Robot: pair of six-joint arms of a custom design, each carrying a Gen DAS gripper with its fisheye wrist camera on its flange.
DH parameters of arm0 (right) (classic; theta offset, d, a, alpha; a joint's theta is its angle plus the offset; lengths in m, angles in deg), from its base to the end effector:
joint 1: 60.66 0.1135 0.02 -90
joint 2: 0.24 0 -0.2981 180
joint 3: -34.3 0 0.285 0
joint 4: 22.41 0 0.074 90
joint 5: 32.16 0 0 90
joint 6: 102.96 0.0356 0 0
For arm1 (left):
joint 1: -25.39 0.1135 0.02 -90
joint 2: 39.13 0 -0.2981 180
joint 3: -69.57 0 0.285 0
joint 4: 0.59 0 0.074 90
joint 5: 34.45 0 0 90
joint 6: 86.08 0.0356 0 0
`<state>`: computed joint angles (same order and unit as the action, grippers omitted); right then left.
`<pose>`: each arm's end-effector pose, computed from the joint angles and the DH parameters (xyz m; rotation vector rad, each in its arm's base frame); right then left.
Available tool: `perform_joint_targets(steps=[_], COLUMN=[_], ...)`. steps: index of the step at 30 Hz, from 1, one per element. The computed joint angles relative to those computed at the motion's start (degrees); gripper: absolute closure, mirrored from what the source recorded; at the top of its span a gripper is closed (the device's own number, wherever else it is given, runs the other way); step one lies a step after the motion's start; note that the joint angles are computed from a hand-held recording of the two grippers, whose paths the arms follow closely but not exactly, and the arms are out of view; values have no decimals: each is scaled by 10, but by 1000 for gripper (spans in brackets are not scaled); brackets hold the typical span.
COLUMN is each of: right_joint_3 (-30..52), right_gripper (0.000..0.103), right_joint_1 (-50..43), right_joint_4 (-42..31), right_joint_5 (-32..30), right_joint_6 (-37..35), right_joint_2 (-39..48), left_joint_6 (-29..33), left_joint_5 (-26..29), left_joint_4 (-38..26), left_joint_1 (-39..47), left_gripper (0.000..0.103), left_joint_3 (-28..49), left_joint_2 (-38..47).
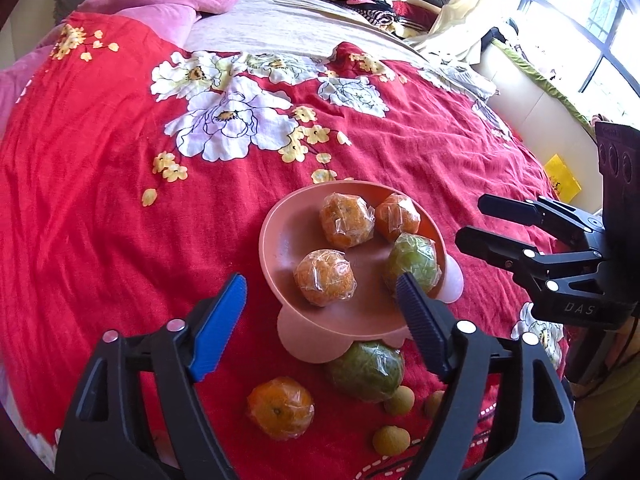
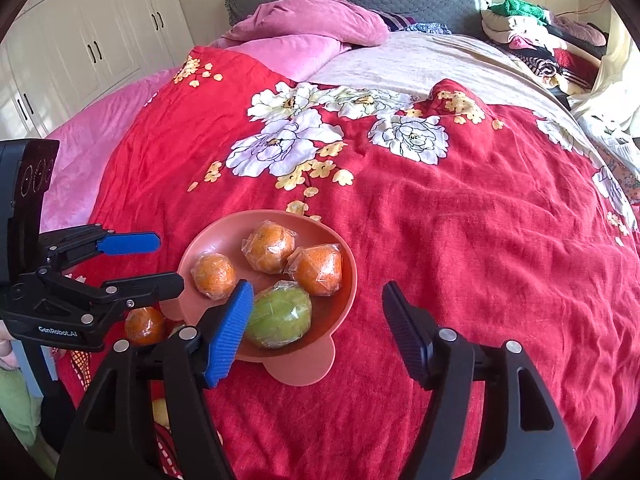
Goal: Organize fruits
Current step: 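Withdraw both open tools away from the pink plate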
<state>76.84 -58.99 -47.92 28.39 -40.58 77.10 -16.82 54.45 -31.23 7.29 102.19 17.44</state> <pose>0.2401 0.0245 0.1505 -0.7960 2.3612 0.4887 0.1711 -0.0552 0.1573 -0.0663 2.5407 -0.2468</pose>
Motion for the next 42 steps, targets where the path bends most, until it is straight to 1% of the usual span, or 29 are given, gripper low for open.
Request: perform_joint_targets(steps=[2, 7, 12, 26, 42], right_joint_3=[-5, -15, -21, -37, -57], right_gripper=[32, 27, 24, 22, 20], right_joint_1=[-3, -12, -25, -53, -82], right_joint_4=[-3, -11, -27, -78, -139], right_joint_5=[-4, -7, -14, -40, -58], right_joint_6=[0, -3, -13, -36, -80], right_joint_2=[-13, -42, -68, -136, -197], left_joint_6=[-5, -14, -21, -33, -70], left_joint_5=[-5, -16, -24, -32, -57], left_joint_4=[-12, -36, -53, -99, -147], left_joint_1=[-2, -6, -7, -12, -71], left_gripper=[23, 15, 10, 10, 10], left_joint_3=[1, 4, 5, 4, 5], left_joint_2=[-13, -42, -63, -114, -154])
